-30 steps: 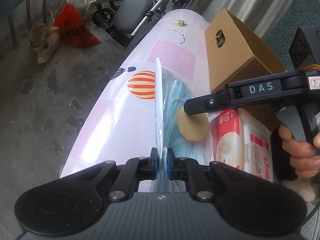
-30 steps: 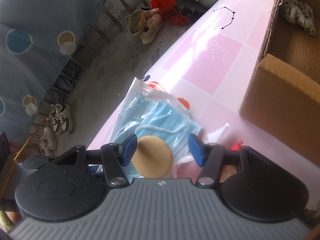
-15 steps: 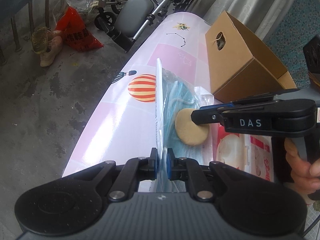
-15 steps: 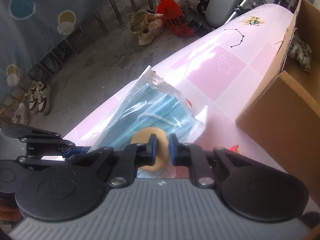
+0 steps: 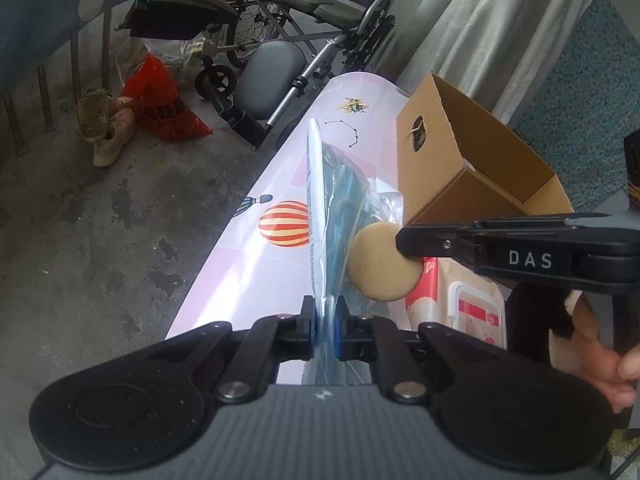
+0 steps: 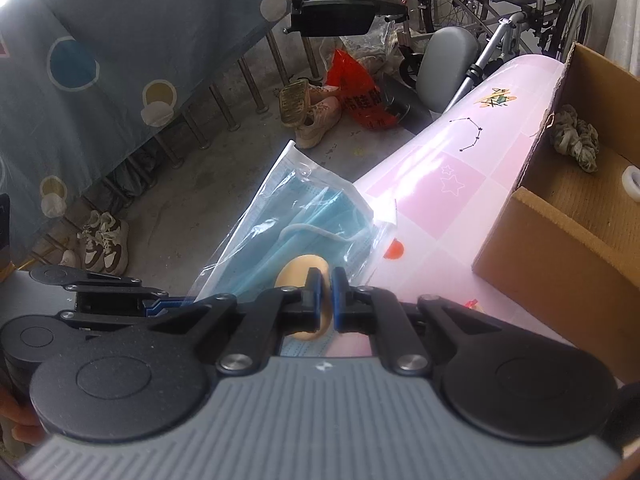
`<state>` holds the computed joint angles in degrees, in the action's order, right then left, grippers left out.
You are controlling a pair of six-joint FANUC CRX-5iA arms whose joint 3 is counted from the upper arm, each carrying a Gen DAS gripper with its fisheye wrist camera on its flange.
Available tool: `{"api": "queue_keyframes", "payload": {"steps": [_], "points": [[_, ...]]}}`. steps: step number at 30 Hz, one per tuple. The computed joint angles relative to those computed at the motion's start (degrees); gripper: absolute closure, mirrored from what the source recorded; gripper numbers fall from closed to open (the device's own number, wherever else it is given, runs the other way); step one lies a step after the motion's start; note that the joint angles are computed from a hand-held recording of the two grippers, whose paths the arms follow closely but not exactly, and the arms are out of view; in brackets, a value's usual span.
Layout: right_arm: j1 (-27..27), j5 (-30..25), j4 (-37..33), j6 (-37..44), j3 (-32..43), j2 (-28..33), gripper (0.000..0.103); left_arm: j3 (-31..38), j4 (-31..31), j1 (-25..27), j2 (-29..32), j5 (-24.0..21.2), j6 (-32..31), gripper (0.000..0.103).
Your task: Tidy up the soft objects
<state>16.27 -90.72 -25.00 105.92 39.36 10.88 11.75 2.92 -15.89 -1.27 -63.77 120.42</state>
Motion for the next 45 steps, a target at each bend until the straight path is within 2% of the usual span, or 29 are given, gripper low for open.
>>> {"api": "queue_keyframes", "payload": {"steps": [6, 13, 19, 22, 27, 30, 37, 45], "points": [[-5.04, -2.17, -7.64, -2.16, 4.13, -0.83, 0.099, 1.98, -1.74, -1.01, -1.38, 0.22, 0.57, 0.094], [-9.98, -6.17, -14.63, -1.58, 7.02, -1.45, 0.098, 2.19, -1.12, -1.82, -2.93, 3.66, 1.57, 0.094], [-16.11, -9.14, -22.82, -2.74, 6.94, -2.49, 0.094, -2.89, 4.57, -0.16, -5.54, 8.67, 0.88, 0.094], [-18.07, -10.44, -25.74, -3.75, 6.57, -2.59, 0.093, -3.19, 4.58, -0.35, -5.62, 9.48, 1.04, 0.094], [-18.27, -9.33, -25.36, -3.83, 4.11, -4.24, 0.092, -2.13, 3.80, -1.08, -5.08, 9.34, 1.56, 0.094], [-17.51, -7.54, -23.44, -4.01, 2.67, -5.38, 0.096, -1.49, 3.63, -1.24, -4.81, 8.90, 1.76, 0.094], [-22.54, -6.03, -26.80, -5.17, 4.97, -5.74, 0.098, 4.15, 2.23, -2.35, -1.94, 8.00, 0.75, 0.094], [-32.58, -3.79, -33.74, -8.99, 17.32, 0.39, 0.098, 20.19, 2.93, -3.30, 8.99, 6.65, -3.13, 0.094]]}}
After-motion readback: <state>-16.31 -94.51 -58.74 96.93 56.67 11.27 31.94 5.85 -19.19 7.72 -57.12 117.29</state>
